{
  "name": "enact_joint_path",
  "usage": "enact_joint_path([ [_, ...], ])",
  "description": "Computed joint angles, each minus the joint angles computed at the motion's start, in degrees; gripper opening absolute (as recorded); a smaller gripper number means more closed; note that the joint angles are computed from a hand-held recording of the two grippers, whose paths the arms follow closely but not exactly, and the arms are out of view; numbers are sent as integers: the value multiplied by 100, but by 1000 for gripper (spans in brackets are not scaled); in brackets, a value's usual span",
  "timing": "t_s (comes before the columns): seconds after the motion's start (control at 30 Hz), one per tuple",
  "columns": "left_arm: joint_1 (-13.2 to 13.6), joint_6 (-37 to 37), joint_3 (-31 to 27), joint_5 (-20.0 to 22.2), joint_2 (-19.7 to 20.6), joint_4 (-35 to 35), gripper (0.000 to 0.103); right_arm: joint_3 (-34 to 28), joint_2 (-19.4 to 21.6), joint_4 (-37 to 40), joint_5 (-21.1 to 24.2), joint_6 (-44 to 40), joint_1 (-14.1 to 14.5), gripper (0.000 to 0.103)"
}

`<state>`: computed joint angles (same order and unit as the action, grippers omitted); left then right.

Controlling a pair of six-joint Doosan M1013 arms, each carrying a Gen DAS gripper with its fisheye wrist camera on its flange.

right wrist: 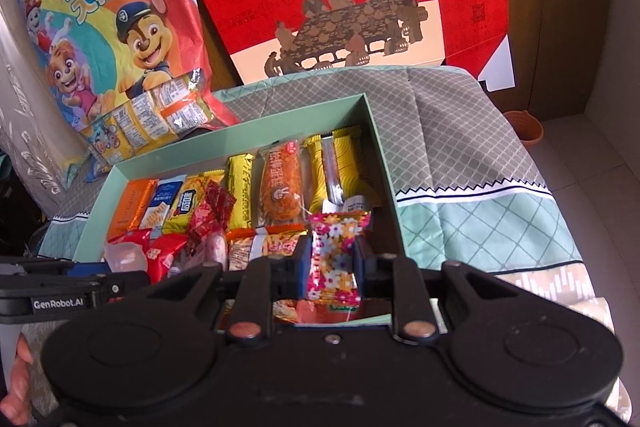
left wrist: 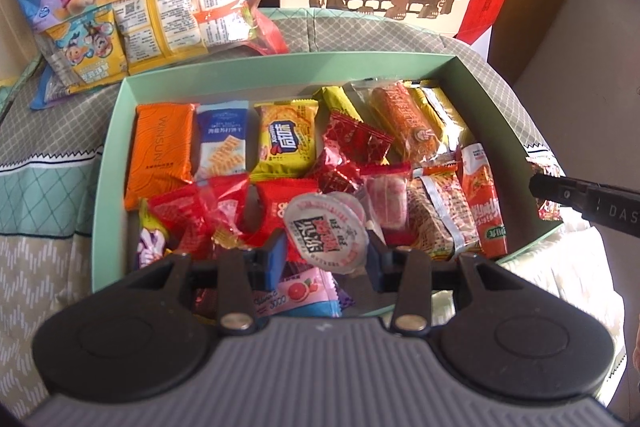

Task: Organize snacks
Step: 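Place sealed cup in box with left gripper while right places floral candy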

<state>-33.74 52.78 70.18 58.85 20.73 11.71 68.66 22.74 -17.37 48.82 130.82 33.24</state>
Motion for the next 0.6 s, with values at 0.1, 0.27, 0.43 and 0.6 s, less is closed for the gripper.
enact_joint_path([
  [0.1,26,16,-77,60,75,-35,40,-31,47,-1,69,-67,-22,22],
  [0.27,51,85,-185,96,166,-79,40,-73,102,-60,99,-110,-35,24],
  [0.43,10,90,-272,164,218,108,67,-96,105,-102,50,-148,-34,44],
  [0.6,-103,-230,-277,244,188,676,101,22,-7,-419,-187,37,29,96],
])
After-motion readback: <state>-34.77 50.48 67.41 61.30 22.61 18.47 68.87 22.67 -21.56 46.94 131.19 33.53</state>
